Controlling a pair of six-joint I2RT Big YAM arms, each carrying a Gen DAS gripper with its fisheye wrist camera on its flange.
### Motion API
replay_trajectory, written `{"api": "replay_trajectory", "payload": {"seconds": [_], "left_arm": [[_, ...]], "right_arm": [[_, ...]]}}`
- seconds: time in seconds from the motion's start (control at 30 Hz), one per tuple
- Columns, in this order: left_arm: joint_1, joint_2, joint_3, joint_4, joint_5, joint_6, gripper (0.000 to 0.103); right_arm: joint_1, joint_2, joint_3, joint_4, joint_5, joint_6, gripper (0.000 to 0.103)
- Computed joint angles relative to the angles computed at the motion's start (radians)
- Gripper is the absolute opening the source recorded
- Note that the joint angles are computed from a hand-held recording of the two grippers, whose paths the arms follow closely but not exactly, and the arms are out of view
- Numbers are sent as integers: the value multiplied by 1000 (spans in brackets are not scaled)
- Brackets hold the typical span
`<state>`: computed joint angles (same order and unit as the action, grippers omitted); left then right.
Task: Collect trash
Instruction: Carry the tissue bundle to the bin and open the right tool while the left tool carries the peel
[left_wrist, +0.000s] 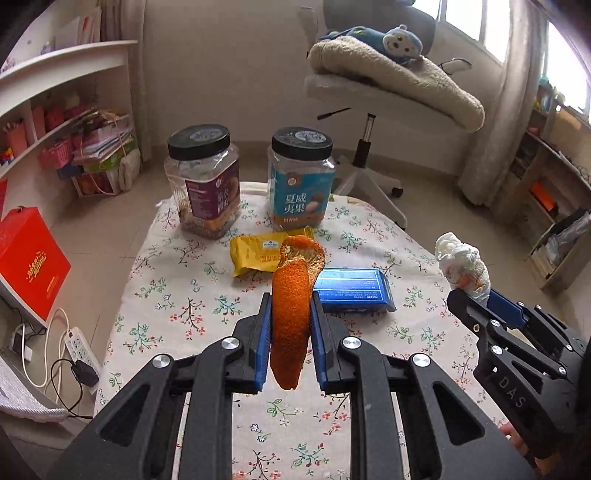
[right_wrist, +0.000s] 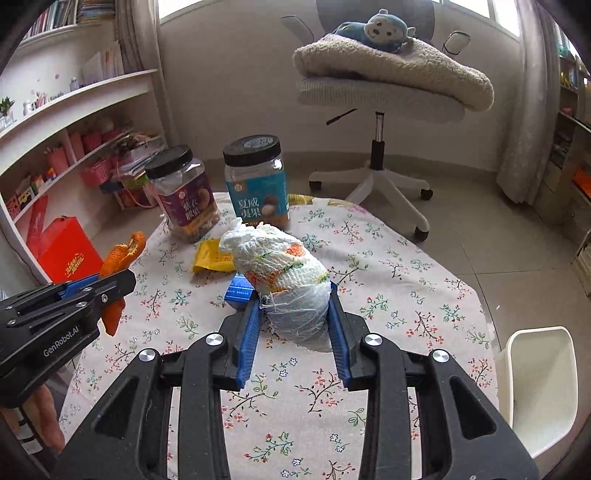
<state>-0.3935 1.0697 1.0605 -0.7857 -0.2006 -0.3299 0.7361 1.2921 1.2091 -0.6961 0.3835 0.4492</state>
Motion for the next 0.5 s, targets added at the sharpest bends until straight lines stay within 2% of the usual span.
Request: {"api": "replay_trajectory", "payload": {"seconds": [0.1, 0.5], "left_arm": [[-22, -5, 2, 18, -35, 3, 20], [-99, 12, 20, 27, -68, -2, 20]], "right_arm": [[6, -20, -10, 18, 38, -10, 33], [-22, -88, -46, 13, 53, 0, 33]]}}
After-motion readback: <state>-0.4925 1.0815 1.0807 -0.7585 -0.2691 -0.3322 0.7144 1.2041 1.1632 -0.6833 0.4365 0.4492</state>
